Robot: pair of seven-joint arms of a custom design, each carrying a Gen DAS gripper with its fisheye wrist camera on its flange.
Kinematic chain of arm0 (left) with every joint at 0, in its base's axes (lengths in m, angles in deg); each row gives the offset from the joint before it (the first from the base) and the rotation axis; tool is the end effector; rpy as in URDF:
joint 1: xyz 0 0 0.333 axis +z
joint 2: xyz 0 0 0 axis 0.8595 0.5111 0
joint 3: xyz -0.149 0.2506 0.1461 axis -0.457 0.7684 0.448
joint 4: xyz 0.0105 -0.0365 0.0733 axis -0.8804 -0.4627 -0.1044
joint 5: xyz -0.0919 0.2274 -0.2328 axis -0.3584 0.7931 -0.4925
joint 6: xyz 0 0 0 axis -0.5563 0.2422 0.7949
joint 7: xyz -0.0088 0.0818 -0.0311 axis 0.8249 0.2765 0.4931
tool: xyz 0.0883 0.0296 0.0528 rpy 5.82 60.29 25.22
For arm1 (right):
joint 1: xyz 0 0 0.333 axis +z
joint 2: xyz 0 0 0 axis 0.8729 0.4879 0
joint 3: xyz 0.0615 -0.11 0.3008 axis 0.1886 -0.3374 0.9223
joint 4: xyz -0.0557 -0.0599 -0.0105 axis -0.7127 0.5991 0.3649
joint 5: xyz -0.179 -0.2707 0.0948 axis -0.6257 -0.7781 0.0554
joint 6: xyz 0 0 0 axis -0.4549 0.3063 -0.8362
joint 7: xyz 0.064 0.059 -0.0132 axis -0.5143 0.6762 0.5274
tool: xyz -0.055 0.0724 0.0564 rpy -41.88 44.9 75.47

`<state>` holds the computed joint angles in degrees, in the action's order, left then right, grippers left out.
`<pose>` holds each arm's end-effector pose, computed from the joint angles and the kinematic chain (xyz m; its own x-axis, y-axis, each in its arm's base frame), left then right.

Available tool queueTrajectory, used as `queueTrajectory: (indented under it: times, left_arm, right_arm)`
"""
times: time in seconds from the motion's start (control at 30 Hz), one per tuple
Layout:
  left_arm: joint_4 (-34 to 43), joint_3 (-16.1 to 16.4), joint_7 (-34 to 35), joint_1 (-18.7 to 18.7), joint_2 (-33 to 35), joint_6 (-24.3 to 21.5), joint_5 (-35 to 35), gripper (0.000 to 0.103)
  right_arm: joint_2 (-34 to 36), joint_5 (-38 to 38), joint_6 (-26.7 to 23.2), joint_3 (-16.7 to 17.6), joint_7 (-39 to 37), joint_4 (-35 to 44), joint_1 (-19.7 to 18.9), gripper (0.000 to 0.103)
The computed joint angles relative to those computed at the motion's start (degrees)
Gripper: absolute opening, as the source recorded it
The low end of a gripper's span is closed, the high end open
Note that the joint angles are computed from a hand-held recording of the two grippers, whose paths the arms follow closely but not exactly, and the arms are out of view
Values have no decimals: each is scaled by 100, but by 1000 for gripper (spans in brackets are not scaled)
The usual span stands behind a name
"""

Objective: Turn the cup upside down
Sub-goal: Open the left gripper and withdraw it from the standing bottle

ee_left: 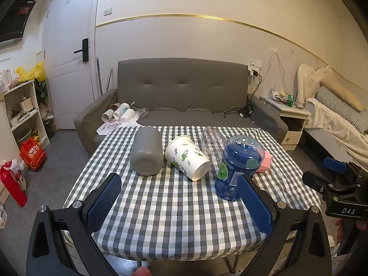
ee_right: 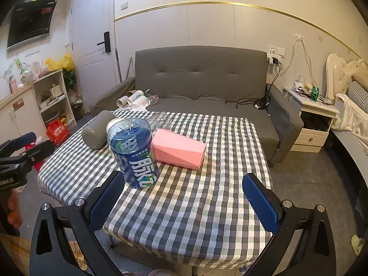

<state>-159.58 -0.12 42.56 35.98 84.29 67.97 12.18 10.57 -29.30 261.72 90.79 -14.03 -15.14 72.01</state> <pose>0.5471 -0.3040 0.4166 0.3009 -0.9533 0.0238 -0.4678 -0.1693 -0.8675 0.6365 0.2429 0.4172 0.5314 -0.8459 -0.0456 -0.4937 -0.2655 -0.8281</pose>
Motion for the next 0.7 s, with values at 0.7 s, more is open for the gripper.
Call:
queueTrajectory:
  times: [0.7]
  left_arm:
    - [89,22,133,-45,53,-153,-185,103]
  right_arm:
    - [29,-124,26,-32,121,-20,21,103]
